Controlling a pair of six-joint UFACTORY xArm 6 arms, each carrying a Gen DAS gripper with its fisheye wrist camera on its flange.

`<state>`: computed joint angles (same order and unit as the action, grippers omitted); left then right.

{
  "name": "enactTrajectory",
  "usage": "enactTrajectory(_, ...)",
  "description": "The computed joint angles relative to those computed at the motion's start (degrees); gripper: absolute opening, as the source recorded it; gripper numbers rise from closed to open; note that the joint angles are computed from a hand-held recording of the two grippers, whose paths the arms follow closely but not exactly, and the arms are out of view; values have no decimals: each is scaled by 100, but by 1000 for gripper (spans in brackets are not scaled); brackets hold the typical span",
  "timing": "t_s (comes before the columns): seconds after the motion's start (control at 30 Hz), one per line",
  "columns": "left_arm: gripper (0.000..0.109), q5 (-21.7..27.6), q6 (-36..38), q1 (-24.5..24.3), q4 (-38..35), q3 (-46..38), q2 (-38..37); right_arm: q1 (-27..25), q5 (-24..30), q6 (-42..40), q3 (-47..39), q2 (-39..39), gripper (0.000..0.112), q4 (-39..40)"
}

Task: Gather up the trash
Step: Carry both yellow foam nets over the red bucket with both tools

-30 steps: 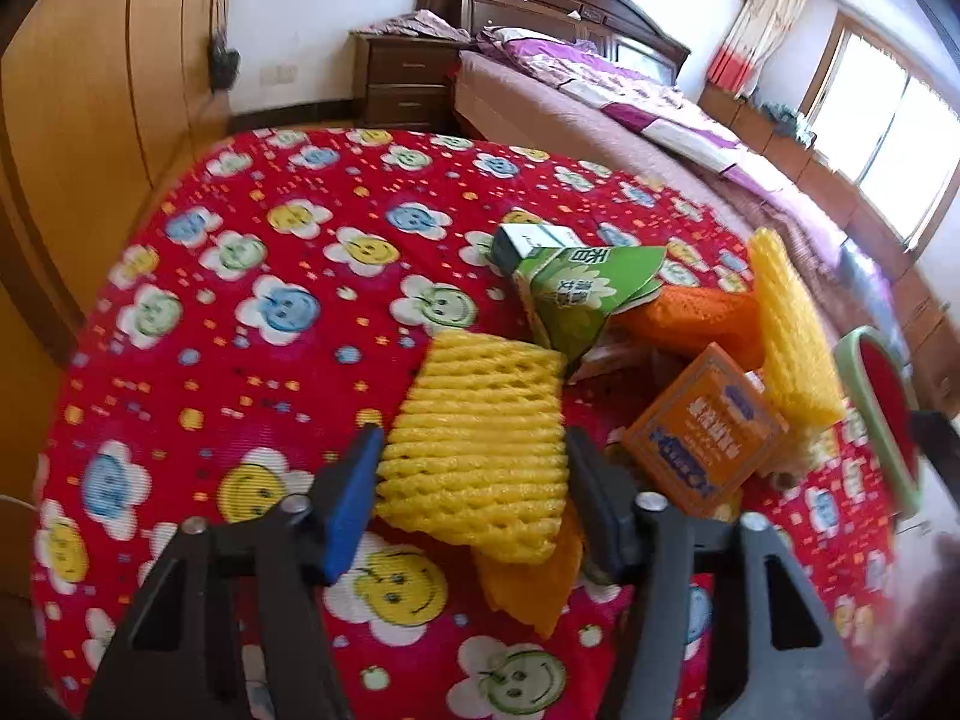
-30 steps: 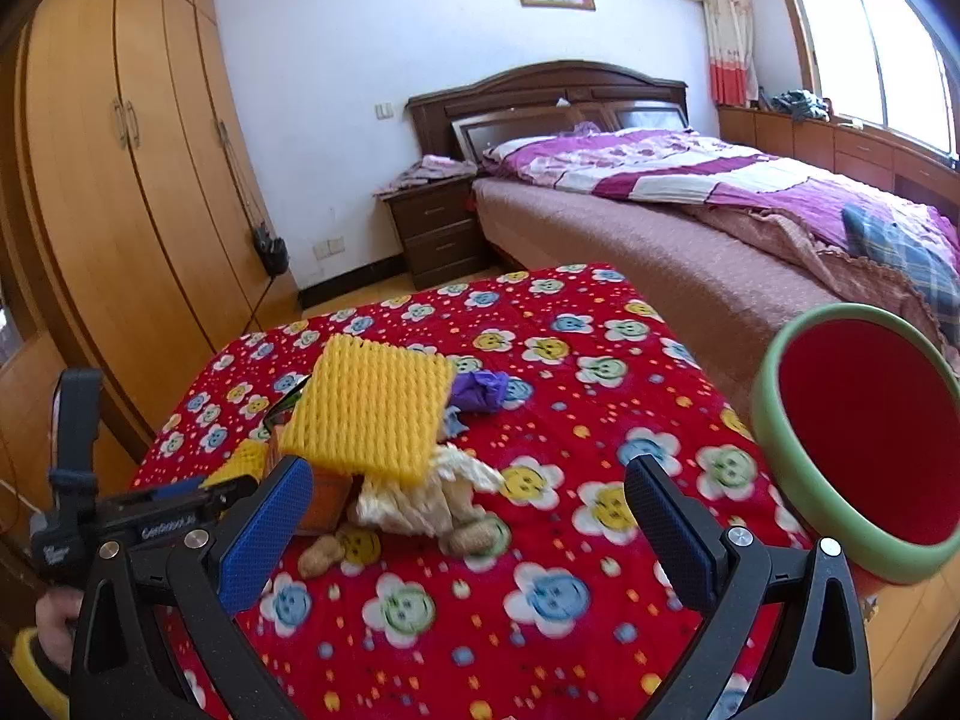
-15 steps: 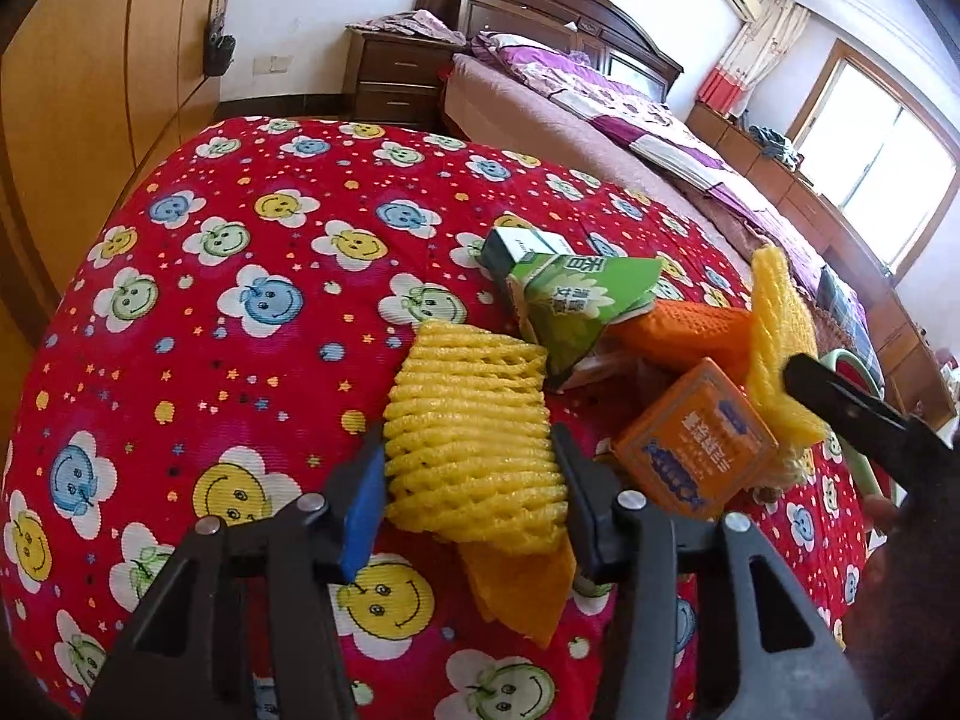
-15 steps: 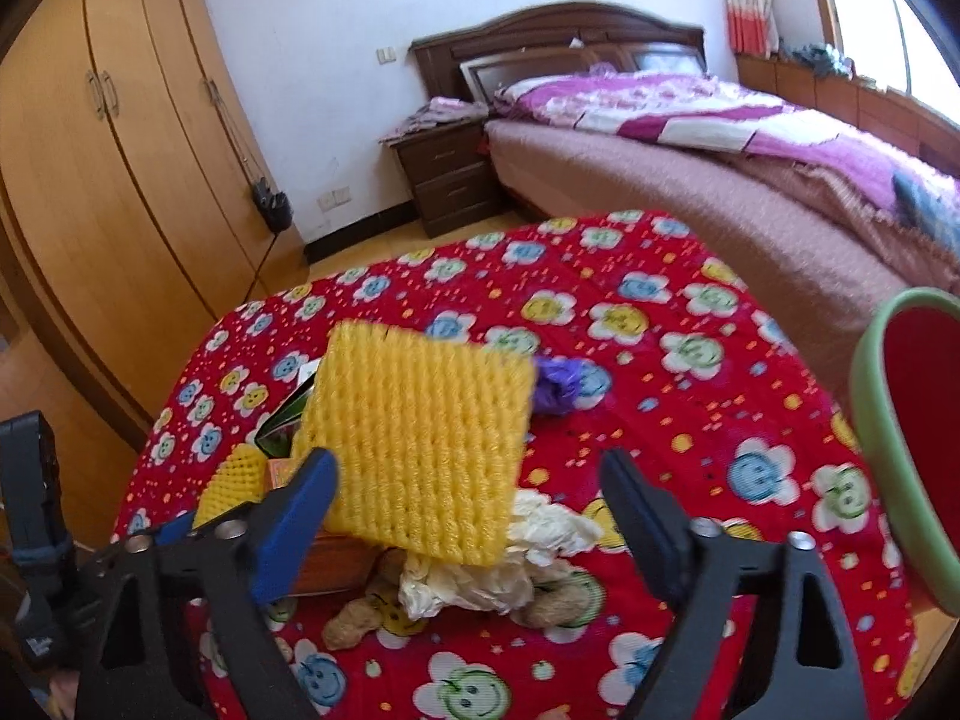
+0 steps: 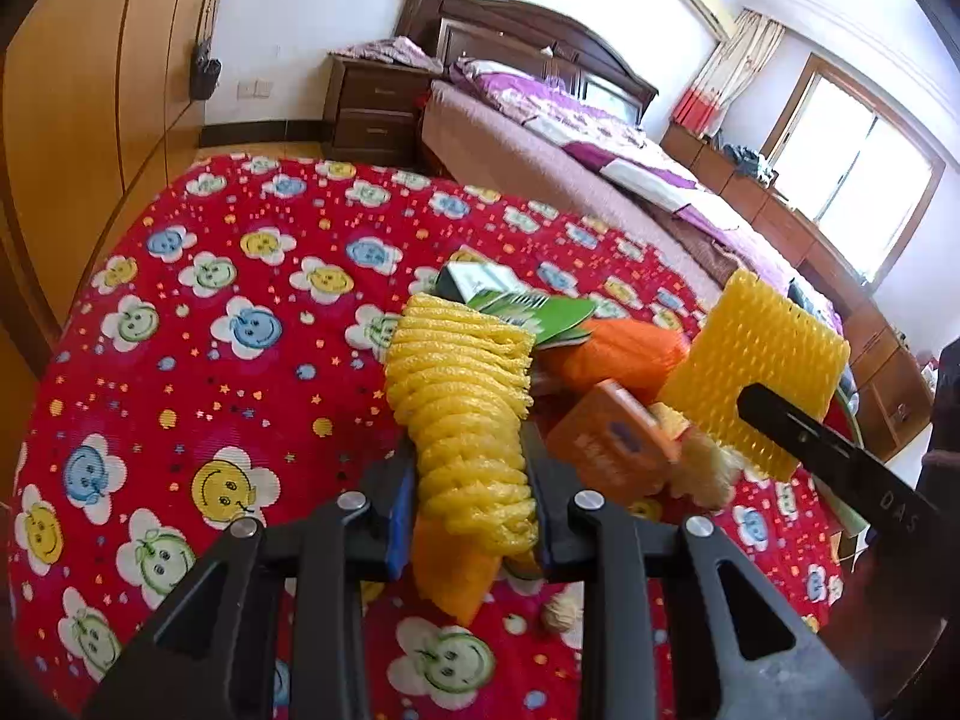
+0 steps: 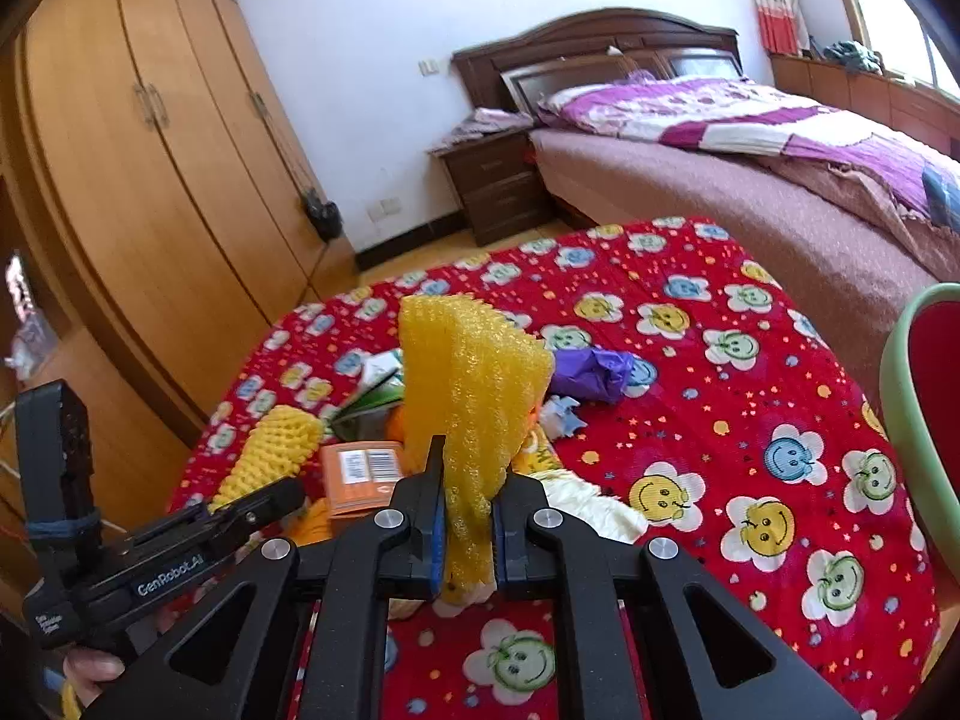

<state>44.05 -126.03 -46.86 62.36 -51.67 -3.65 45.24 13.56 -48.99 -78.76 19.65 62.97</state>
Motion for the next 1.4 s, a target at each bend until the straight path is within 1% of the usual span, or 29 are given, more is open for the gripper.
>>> enactTrajectory(0.23, 31, 396, -89, -318, 86, -141, -183, -3, -48, -1413, 477, -647, 11, 1535)
enactTrajectory(0.33, 31, 575, -68, -473, 144, -261, -221, -47, -29, -1804, 660, -894, 11, 1979)
enactTrajectory(0.5, 31, 567, -162, -627, 400, -412, -239, -162, -37, -2513, 1005, -1312, 11, 2730)
enactTrajectory(0.6, 31, 599, -88, -701, 451, -608, -151, -247, -116, -2957, 1117, -1443, 11, 3164)
enactTrajectory(0.77, 31, 494, 186, -716, 438, -989, 90, -458, -56, -3133, 1342, -1681, 11, 3450)
enactTrajectory(0.9, 31, 420, 449, -708, 378, -1367, 383, -571, -158, -3224, 1548, -1907, 11, 3619)
enactTrajectory(1.07, 31, 138, 863, -615, 282, -1880, 814, -714, -341, -3313, 1773, -2131, 11, 3868)
enactTrajectory(1.23, 31, -208, 1417, -493, 96, -2575, 1397, -995, -406, -3327, 1985, -2300, 11, 4056)
enactTrajectory(1.33, 31, -432, 1778, -411, -47, -3065, 1807, -1135, -522, -3537, 2062, -2349, 11, 4365)
enactTrajectory(1.4, 31, -499, 2030, -387, -167, -3389, 2057, -1238, -578, -3653, 2079, -2349, 11, 4524)
